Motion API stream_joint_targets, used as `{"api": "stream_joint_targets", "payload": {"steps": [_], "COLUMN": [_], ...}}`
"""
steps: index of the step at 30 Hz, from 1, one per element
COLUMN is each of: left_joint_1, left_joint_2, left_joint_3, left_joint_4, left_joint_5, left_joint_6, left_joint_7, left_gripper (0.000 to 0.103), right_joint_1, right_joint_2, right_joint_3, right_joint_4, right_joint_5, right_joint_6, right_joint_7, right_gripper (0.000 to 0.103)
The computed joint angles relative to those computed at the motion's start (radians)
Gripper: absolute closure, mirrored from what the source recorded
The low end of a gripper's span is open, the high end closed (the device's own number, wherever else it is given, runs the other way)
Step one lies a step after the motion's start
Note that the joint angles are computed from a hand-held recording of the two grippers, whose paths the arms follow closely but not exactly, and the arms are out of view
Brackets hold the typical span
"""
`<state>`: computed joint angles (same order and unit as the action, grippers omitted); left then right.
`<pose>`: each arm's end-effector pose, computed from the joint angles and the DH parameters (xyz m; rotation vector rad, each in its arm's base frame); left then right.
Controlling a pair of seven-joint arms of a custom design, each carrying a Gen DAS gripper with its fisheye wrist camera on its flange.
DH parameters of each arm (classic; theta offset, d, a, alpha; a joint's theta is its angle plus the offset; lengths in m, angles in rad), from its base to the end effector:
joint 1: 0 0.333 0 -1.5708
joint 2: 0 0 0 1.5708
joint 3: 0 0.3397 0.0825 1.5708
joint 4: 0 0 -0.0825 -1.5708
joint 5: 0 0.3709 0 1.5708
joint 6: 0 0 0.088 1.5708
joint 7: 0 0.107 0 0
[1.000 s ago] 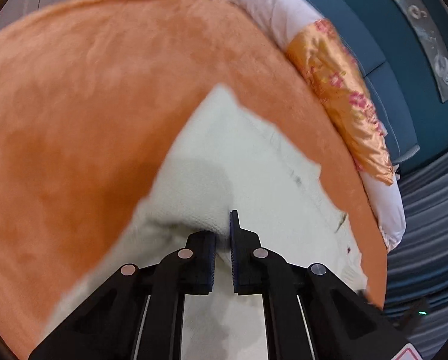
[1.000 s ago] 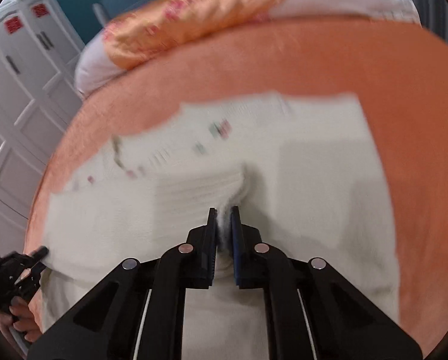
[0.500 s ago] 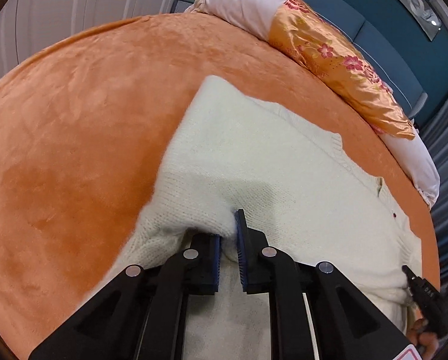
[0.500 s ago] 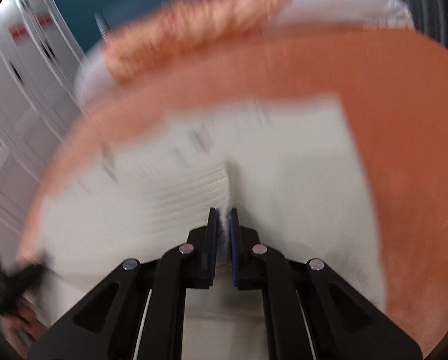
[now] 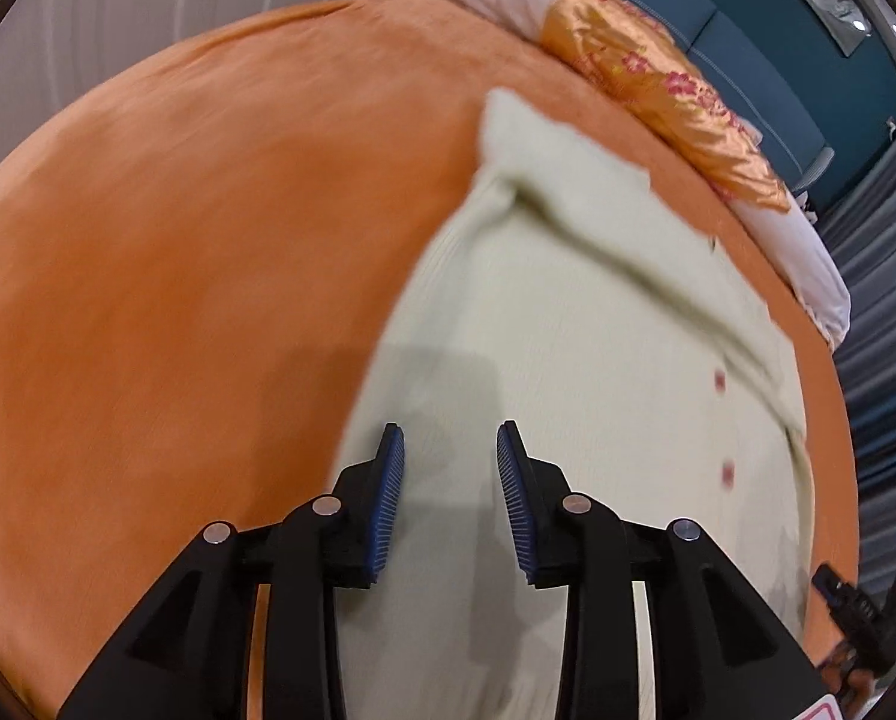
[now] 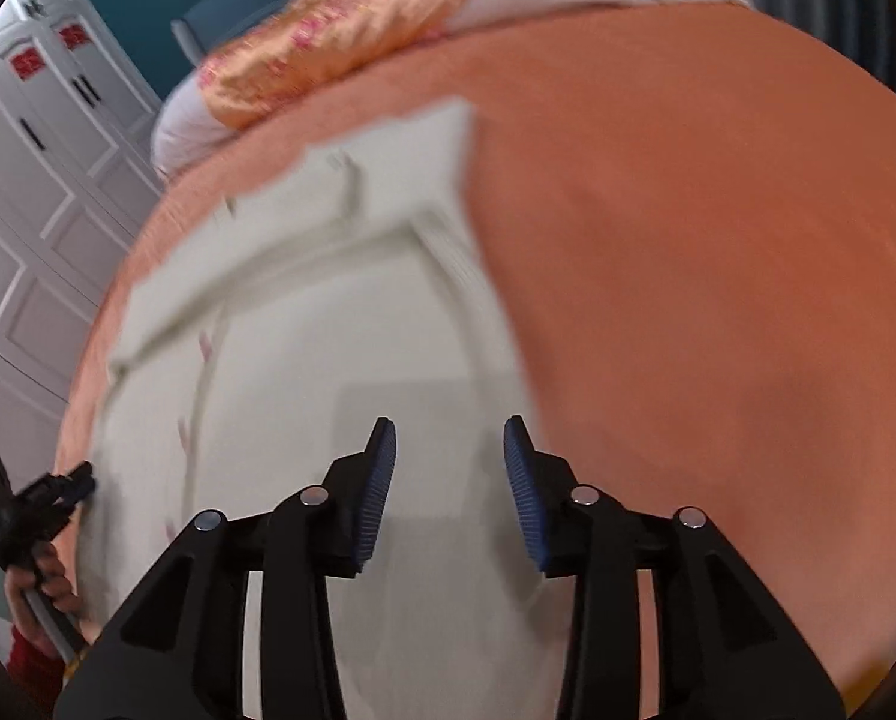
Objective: Fold small clothes
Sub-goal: 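Move both tools to the ribbed hem and close them on it, then lift the hem with both tools and fold it up onto the collar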
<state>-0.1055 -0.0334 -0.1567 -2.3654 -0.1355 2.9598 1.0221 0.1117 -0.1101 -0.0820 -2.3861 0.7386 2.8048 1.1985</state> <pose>0.5143 -0.1292 0.4436 -2.3693 1.5532 -0.8851 0.5033 -0.0179 0.4442 -1.5464 1.9686 -0.2058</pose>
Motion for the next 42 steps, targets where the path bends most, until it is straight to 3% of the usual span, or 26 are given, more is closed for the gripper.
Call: {"api": "stream_joint_targets", "payload": {"steps": [4,7,15,17,19,23,25,28,29,30,31,32,35,39,42], "left_joint_1": [-0.057,-0.065,-0.038,-0.063,-0.144,-0.142,-0.166,-0.268,-0.283,-0.262,-0.217,-0.157,-0.106,-0.103,-0.117], "left_joint_2": [-0.144,-0.206,-0.283,-0.269,-0.249,-0.214,-0.203,-0.198,-0.198,-0.2,-0.207,-0.225,-0.291,-0.377,-0.466], "left_joint_3": [0.013,-0.004,-0.043,-0.017,0.053,0.047,0.066,0.146,0.156,0.139,0.099,0.048,0.002,-0.007,-0.011], "left_joint_4": [-0.137,-0.197,-0.277,-0.283,-0.282,-0.264,-0.254,-0.233,-0.222,-0.213,-0.209,-0.215,-0.235,-0.245,-0.259], "left_joint_5": [-0.145,-0.145,-0.066,-0.078,-0.154,-0.168,-0.199,-0.338,-0.375,-0.357,-0.312,-0.236,-0.163,-0.1,-0.055], "left_joint_6": [-0.027,-0.025,0.023,0.032,0.047,0.07,0.075,0.075,0.062,0.041,0.021,0.014,0.002,-0.078,-0.205], "left_joint_7": [0.063,0.026,-0.16,-0.167,-0.11,-0.087,-0.055,0.08,0.127,0.133,0.111,0.056,0.013,0.005,0.024], "left_gripper": [0.071,0.068,0.052,0.052,0.051,0.051,0.051,0.057,0.068,0.089,0.095,0.095,0.096,0.096,0.096], "right_joint_1": [-0.004,0.032,0.13,0.144,0.151,0.119,0.104,0.075,0.07,0.066,0.065,0.068,0.069,0.051,0.007], "right_joint_2": [-0.182,-0.241,-0.213,-0.197,-0.186,-0.164,-0.149,-0.134,-0.131,-0.133,-0.141,-0.159,-0.211,-0.305,-0.387], "right_joint_3": [-0.031,-0.059,-0.077,-0.084,-0.091,-0.064,-0.055,-0.03,-0.025,-0.023,-0.018,-0.016,-0.004,-0.002,-0.003], "right_joint_4": [-0.185,-0.25,-0.25,-0.238,-0.226,-0.2,-0.18,-0.164,-0.161,-0.158,-0.161,-0.164,-0.184,-0.23,-0.271], "right_joint_5": [-0.029,0.016,0.24,0.314,0.413,0.482,0.506,0.474,0.463,0.458,0.462,0.471,0.399,0.205,0.018], "right_joint_6": [-0.087,-0.112,-0.031,-0.016,-0.019,-0.035,-0.054,-0.071,-0.072,-0.074,-0.059,-0.048,-0.017,-0.04,-0.127], "right_joint_7": [0.043,0.034,-0.054,-0.089,-0.139,-0.171,-0.183,-0.156,-0.15,-0.151,-0.154,-0.175,-0.163,-0.074,-0.004], "right_gripper": [0.055,0.052,0.043,0.039,0.034,0.034,0.038,0.069,0.092,0.095,0.095,0.096,0.097,0.097,0.097]}}
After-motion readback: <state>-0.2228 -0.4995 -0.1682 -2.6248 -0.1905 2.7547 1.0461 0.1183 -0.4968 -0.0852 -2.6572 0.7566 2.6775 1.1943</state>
